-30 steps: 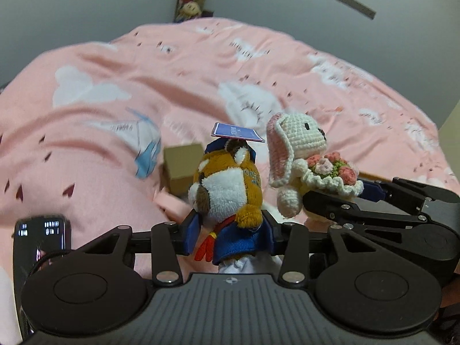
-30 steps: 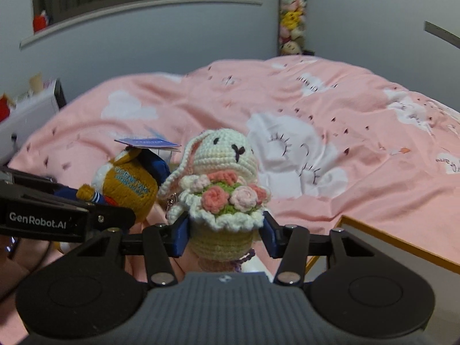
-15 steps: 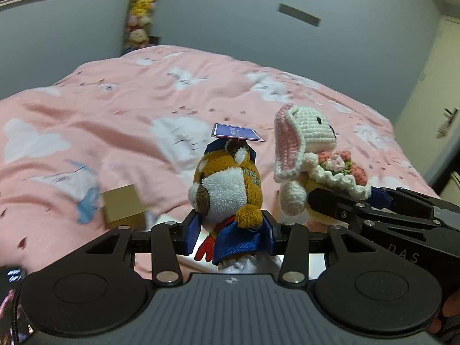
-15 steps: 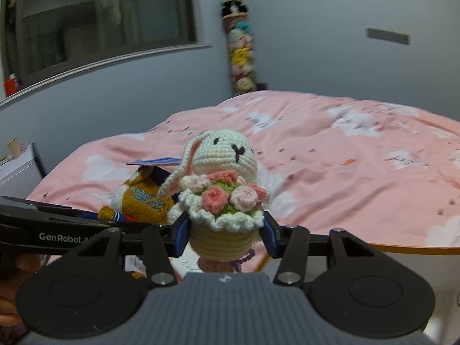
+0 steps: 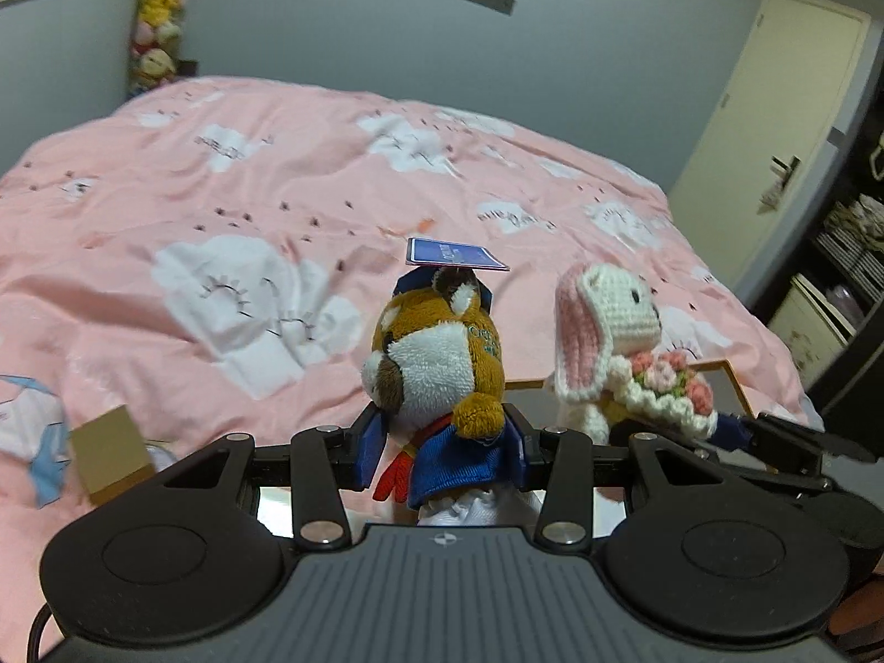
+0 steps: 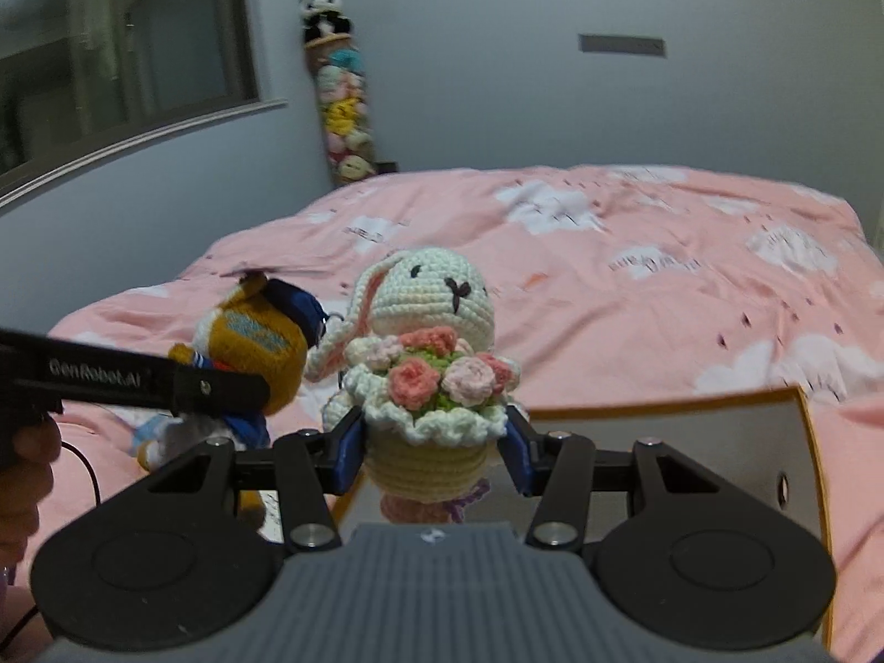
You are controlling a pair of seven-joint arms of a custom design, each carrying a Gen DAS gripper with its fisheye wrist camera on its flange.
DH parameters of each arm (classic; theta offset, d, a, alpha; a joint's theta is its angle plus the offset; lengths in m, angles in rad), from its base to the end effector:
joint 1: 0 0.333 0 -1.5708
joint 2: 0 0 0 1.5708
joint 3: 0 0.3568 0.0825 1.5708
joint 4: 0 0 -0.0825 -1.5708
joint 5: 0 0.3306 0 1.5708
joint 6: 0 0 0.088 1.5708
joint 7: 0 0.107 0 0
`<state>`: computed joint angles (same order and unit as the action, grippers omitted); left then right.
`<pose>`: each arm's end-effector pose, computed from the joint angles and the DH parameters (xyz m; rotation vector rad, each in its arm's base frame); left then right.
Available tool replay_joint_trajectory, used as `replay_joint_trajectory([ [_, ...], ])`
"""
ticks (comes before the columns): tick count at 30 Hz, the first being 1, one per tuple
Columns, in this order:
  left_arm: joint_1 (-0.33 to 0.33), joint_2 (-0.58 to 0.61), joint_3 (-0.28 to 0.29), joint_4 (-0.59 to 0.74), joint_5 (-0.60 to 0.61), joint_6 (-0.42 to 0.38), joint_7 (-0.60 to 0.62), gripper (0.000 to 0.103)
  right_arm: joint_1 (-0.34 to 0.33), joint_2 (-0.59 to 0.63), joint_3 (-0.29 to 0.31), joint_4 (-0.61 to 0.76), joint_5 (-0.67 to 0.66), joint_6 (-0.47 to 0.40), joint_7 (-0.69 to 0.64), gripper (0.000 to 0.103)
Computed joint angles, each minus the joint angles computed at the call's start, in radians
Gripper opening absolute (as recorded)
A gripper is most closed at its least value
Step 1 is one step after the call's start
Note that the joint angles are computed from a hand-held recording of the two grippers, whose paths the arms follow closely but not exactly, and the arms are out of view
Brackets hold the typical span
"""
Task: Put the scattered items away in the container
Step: 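Carry the plush dog and bunny over the white box and lower them inside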
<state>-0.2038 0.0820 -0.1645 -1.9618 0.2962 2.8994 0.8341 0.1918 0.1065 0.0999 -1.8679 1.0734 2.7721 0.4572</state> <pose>0.5366 -0.2216 0.5995 -1.9196 1.7029 -1.0766 0.5725 0.1288 0.5923 -1.8656 1.0691 -0.4379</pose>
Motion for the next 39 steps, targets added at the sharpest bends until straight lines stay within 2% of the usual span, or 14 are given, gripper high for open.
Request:
replay_joint_trajectory([
  [5, 0.009, 0.066, -0.044, 0.071, -0.157, -0.038, 0.187, 0.050, -0.003, 0.020, -0.019, -0.007, -0.130, -0.007, 0.159, 0.054],
  [10, -0.001, 0.108, -0.071, 0.105, -0.268, -0.045, 0.290, 0.050, -0.017, 0.047, -0.028, 0.003, -0.279, -0.031, 0.323, 0.054],
  [17, -0.016, 0.161, -0.072, 0.145, -0.353, -0.112, 0.345, 0.050, -0.048, 0.046, -0.013, -0.015, -0.319, -0.049, 0.354, 0.054],
  [23, -0.046, 0.194, -0.034, 0.170, -0.307, -0.143, 0.284, 0.050, -0.055, 0.069, -0.010, -0.003, -0.350, -0.076, 0.394, 0.054],
  [26, -0.079, 0.210, 0.000, 0.184, -0.229, -0.152, 0.225, 0.050, -0.059, 0.085, -0.007, 0.006, -0.361, -0.082, 0.402, 0.054],
  [30, -0.094, 0.226, 0.014, 0.197, -0.172, -0.161, 0.166, 0.050, -0.053, 0.108, -0.013, 0.017, -0.432, -0.089, 0.455, 0.054],
  [34, -0.134, 0.242, 0.053, 0.216, -0.060, -0.186, 0.081, 0.050, -0.048, 0.124, -0.022, 0.032, -0.518, -0.118, 0.532, 0.052],
  [39, -0.135, 0.252, 0.051, 0.222, -0.003, -0.189, 0.047, 0.051, -0.062, 0.140, -0.009, 0.051, -0.539, -0.139, 0.562, 0.050],
])
